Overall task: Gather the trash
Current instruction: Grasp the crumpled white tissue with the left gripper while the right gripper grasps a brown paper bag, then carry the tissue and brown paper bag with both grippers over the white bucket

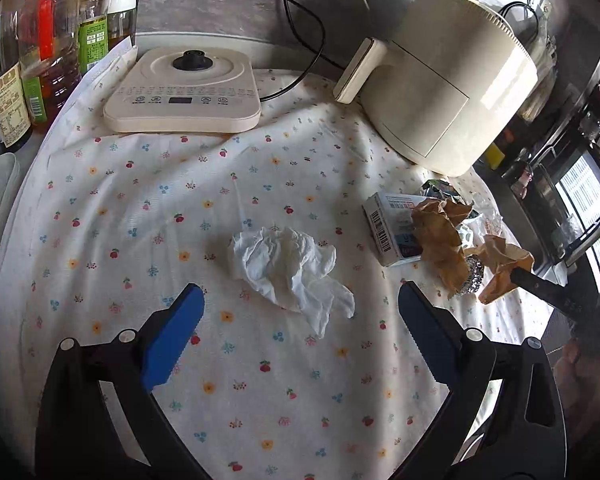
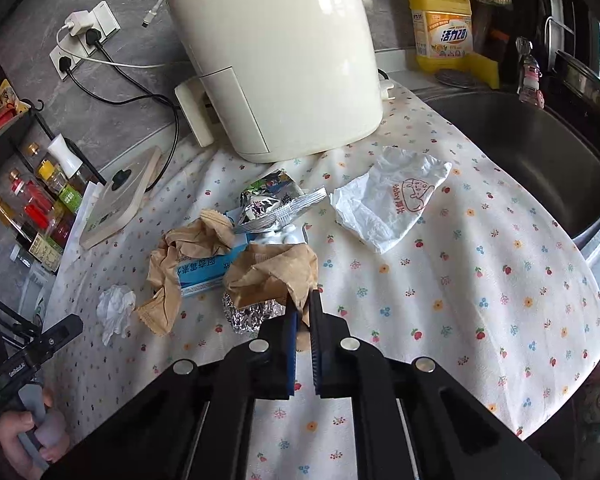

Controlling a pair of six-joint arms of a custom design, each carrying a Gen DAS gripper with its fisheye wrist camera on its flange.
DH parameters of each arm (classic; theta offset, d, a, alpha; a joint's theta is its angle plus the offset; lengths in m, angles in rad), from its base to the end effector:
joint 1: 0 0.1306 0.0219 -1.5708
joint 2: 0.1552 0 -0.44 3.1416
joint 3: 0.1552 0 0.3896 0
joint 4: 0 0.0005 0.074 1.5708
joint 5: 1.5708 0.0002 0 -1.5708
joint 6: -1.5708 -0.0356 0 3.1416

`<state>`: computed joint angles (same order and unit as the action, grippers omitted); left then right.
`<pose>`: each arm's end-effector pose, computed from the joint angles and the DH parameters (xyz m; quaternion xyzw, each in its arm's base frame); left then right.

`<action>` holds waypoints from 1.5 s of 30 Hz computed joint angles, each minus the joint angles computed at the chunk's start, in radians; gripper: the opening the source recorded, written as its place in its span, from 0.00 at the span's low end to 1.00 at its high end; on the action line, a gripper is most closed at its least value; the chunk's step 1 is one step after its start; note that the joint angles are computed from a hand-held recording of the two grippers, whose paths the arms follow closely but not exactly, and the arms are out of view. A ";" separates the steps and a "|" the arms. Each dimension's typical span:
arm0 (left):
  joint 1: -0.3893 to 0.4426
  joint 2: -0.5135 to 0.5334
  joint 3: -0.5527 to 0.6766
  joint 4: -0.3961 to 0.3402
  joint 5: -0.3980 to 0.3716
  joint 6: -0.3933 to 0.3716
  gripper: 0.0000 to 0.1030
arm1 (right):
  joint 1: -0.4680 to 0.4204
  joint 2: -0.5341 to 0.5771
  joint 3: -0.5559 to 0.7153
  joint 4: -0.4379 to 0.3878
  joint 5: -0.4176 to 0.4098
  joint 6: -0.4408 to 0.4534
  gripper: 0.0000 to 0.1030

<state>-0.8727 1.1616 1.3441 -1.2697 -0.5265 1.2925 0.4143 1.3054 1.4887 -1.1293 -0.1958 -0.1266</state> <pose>0.2338 -0.2516 0.5343 -0.2563 0.9039 -0.0857 0.3316 0.3820 0.1750 0.5505 -0.1655 0.9330 0.1713 0.2699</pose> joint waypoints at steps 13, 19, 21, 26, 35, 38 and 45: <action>0.070 0.061 0.008 0.000 0.063 -0.075 0.09 | -0.066 -0.087 -0.023 -0.025 0.024 -0.024 0.05; -0.015 0.046 0.044 -0.021 -0.026 -0.017 0.07 | -0.136 -0.151 -0.072 -0.043 0.001 -0.016 0.05; -0.048 0.051 0.064 -0.038 -0.053 0.006 0.07 | -0.161 -0.171 -0.086 -0.051 -0.018 -0.006 0.05; -0.133 0.088 0.130 -0.092 -0.093 0.084 0.07 | -0.232 -0.216 -0.112 -0.082 -0.071 0.035 0.05; -0.263 0.230 0.283 -0.146 -0.102 0.120 0.07 | -0.476 -0.300 -0.162 -0.187 -0.183 0.185 0.05; -0.293 0.285 0.340 -0.147 -0.101 0.111 0.07 | -0.596 -0.317 -0.167 -0.233 -0.227 0.267 0.05; -0.340 0.410 0.481 -0.136 -0.081 0.056 0.07 | -0.885 -0.316 -0.153 -0.344 -0.323 0.474 0.05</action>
